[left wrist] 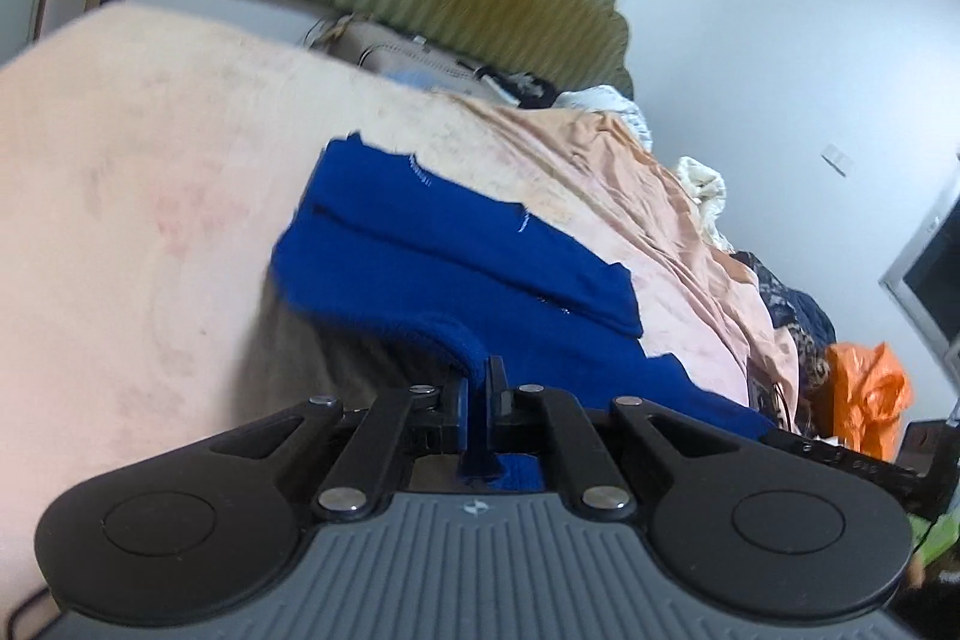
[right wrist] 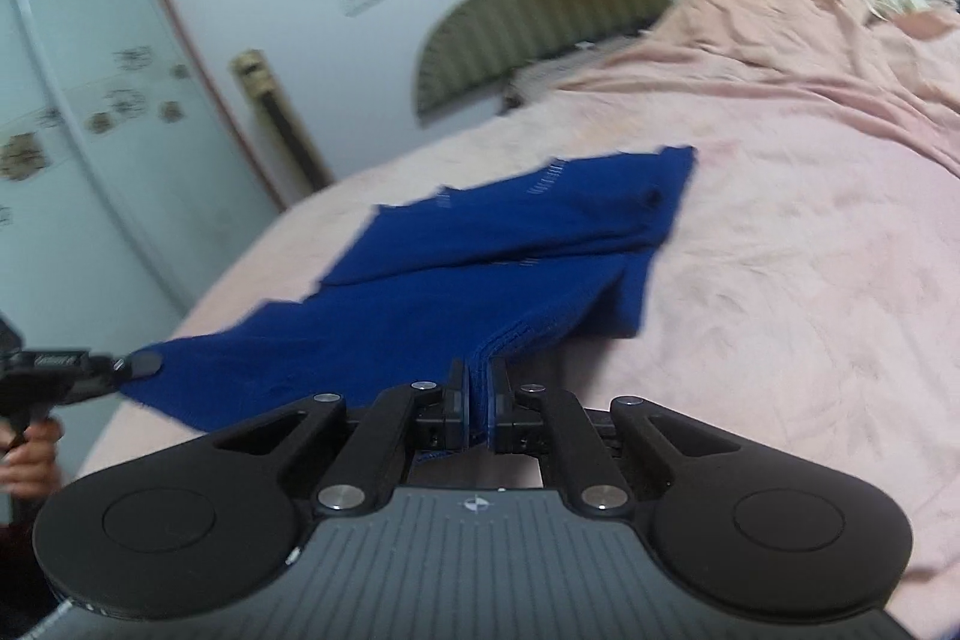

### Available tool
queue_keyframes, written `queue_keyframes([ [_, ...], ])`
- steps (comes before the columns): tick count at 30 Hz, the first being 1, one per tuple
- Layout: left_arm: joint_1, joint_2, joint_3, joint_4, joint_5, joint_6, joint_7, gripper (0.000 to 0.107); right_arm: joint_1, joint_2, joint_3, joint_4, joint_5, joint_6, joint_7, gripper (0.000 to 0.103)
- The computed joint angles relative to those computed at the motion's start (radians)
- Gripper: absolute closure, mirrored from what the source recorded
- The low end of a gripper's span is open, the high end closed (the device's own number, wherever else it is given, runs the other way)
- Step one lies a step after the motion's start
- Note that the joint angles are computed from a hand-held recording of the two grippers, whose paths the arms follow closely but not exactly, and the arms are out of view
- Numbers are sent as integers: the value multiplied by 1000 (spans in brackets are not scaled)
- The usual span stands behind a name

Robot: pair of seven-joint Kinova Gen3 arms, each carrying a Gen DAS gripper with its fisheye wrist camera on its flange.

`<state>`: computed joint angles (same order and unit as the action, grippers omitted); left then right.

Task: Fold small clothes
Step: 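Lift the hem with both grippers and fold it toward the neckline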

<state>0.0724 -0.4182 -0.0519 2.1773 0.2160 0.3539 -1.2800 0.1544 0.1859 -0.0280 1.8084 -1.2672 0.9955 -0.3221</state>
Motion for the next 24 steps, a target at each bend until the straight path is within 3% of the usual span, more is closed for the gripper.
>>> queue_keyframes([
  [5,-8,11,6,-26,-15,71,-1,103,42,-44,38,-5,44,160,-59,95],
  [11,29,17,-74,-30,31,86,-68,103,48,-32,54,-8,72,220,-168,95],
  [24,64,131,-138,-187,120,14,-242,103,63,63,21,9,-271,187,-205,94],
])
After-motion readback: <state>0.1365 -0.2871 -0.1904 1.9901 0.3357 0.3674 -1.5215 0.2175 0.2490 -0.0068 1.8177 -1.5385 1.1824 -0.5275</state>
